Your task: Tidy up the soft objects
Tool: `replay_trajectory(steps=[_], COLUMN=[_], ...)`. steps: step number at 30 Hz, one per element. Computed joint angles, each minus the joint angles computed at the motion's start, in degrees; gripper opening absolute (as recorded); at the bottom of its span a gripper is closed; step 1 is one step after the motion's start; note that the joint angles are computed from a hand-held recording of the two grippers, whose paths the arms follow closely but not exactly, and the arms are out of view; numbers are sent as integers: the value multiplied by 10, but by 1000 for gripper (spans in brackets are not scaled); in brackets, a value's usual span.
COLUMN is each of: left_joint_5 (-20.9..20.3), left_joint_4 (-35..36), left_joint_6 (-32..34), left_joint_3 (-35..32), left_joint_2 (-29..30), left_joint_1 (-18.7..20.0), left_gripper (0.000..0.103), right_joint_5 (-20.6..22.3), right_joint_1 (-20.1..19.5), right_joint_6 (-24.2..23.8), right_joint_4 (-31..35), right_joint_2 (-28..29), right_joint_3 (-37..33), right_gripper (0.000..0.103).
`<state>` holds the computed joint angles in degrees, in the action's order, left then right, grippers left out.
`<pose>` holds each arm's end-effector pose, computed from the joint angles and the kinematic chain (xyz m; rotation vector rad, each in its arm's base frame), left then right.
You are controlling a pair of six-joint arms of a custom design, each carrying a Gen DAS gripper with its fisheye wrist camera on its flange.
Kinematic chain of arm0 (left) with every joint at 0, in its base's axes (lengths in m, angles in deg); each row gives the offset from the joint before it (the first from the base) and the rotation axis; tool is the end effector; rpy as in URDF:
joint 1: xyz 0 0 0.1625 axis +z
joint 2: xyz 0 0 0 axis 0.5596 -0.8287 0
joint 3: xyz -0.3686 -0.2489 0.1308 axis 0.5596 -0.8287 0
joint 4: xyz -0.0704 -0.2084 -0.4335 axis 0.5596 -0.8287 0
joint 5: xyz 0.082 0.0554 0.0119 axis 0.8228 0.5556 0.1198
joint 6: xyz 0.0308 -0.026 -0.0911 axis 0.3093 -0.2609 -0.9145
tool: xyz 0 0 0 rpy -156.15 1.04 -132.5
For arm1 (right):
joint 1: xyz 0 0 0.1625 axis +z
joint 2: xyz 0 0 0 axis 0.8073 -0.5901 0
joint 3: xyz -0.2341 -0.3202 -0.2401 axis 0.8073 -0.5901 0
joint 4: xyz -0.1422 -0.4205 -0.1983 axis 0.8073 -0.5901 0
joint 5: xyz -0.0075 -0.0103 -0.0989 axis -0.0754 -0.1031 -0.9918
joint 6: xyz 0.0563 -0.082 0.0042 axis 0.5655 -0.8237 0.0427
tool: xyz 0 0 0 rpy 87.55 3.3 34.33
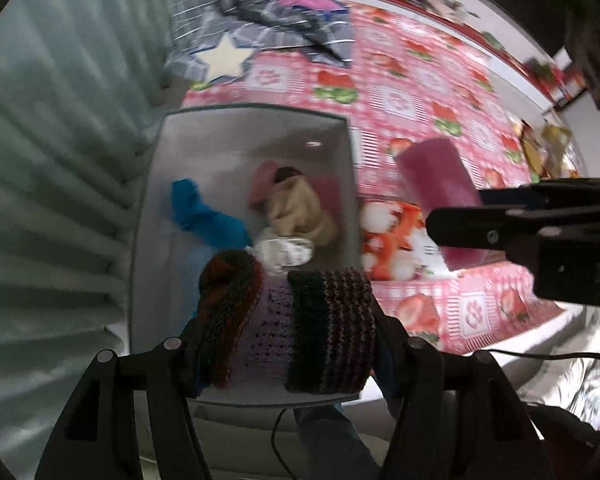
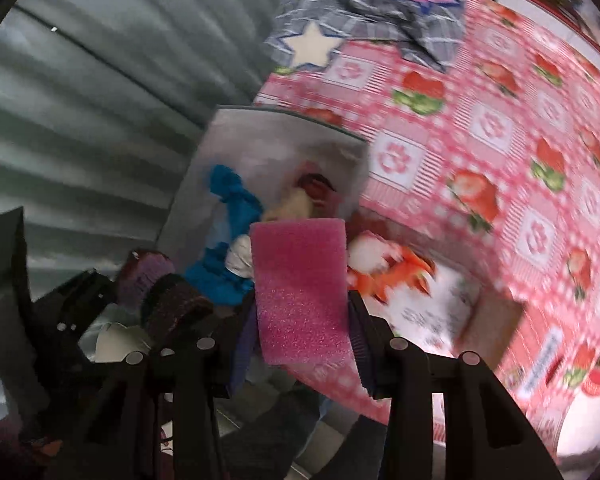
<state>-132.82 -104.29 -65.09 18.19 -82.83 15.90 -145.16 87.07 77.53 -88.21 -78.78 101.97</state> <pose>-0.1623 -0.4636 0.4755 1.2052 2.3541 0.2572 0.5864 -0.3794 0.0485 -0.5431 -2.4978 0.5891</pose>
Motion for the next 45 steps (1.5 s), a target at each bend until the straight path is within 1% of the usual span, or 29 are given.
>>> replay_trajectory(steps=[2,6,8,10,11,12,13,15,16,19,23,24,28,31,38,41,45], left_joint_5=[7,17,10,2,10,18,21,19,23,30,44,41,25,44,50,55,61], left_joint_4=[-1,-4,-12,-27,-34,-38,-40,-37,-30,-17,-6,-6,-12,-5,-1,-2,0], left_joint_6=[-7,-18,-15,-6,-7,-7,-7,-16,-28,-47,-62,-61,-63,-69,-71,-71,-73], left_joint_3=[-3,-7,-8,-7,-4,-1,0,-5,-8,-14,-14,-14,-18,-17,-12,-10,-8], left_joint_2=[3,11,10,6,5,4,3,9,14,24,30,30,28,30,29,27,25], left_joint_1=[6,16,21,23,20,18,17,22,24,31,36,38,42,35,32,31,31], left_gripper=[66,66,68,73,80,82,82,82,82,83,84,84,84,84,84,84,84], right_joint_5=[0,4,7,7,7,7,6,2,2,-4,-7,-8,-19,-27,-25,-24,-21], right_joint_1=[-8,-22,-28,-33,-35,-37,-38,-40,-40,-39,-39,-39,-34,-30,-29,-29,-30], right_joint_6=[-28,-57,-66,-73,-76,-78,-79,-81,-83,-83,-69,-66,-52,-42,-27,-27,-26], right_joint_4=[-2,-12,-17,-23,-28,-31,-29,-24,-27,-17,-5,-1,27,51,74,94,99], right_joint_2=[11,25,30,32,34,34,35,37,36,37,34,34,35,36,38,43,44], right_joint_3=[-17,-33,-39,-42,-44,-45,-47,-54,-54,-59,-57,-57,-63,-68,-71,-78,-80], right_gripper=[45,45,45,45,45,47,52,90,92,92,92,103,103,103,103,103,103])
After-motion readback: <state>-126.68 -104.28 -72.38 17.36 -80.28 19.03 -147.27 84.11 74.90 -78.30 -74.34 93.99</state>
